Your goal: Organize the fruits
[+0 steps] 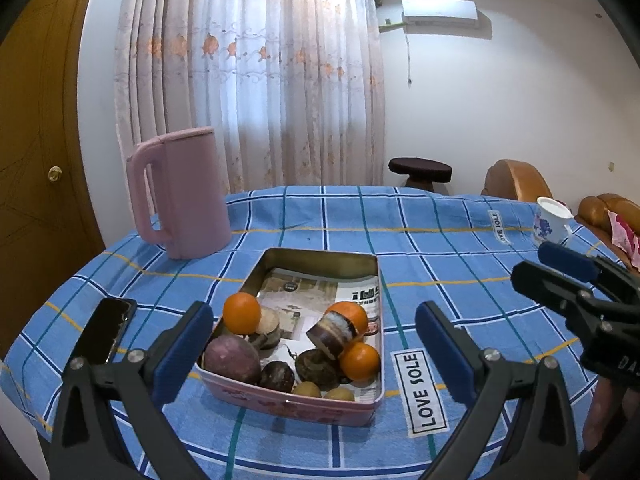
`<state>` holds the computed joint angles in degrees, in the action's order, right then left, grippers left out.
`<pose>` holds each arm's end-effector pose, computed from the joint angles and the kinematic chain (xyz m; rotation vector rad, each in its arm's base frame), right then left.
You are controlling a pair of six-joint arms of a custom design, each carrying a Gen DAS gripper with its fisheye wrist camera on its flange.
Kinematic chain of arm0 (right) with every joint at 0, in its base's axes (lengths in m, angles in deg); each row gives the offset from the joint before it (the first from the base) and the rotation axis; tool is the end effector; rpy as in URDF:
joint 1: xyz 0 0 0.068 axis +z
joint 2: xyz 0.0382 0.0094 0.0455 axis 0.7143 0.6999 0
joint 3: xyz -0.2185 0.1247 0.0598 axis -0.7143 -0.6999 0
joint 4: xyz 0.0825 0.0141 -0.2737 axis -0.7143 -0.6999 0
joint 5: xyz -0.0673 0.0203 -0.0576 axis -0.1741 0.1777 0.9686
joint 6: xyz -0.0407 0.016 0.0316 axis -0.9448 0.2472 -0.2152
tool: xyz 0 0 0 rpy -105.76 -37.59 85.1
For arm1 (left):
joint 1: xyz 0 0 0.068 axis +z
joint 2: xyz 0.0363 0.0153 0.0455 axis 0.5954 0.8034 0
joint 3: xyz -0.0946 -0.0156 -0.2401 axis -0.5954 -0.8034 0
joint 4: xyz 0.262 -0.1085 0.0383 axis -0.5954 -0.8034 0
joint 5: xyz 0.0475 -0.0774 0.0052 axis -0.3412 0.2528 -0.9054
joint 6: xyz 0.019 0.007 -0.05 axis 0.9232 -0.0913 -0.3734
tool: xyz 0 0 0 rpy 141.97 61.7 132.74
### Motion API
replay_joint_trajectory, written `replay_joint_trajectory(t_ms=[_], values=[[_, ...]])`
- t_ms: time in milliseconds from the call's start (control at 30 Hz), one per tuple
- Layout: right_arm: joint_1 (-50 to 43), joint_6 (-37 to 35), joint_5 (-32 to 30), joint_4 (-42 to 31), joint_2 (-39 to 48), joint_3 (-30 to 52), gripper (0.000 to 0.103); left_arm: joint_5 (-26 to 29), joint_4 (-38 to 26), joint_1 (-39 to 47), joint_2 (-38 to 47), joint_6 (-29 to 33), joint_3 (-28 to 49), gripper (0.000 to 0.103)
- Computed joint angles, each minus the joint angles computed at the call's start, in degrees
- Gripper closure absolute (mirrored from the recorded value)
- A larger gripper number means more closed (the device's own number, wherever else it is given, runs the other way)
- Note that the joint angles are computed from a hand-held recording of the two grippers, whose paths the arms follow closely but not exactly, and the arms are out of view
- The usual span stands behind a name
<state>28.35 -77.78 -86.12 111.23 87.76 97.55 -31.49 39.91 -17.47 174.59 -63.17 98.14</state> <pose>0.2291 -0.0401 0.0301 -0.7191 1.8910 0.5918 0.1477 -0.1511 0.0194 -0.3528 2.0047 0.2343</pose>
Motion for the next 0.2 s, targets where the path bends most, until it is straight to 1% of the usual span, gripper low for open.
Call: replay_joint_trajectory(t_ms=[200], values=[[-1.0,-1.1,0.2,-0.9,1.1,1.1,0.035,-0.1,1.4,-0.1,0.7,1.0,0.1,0.000]])
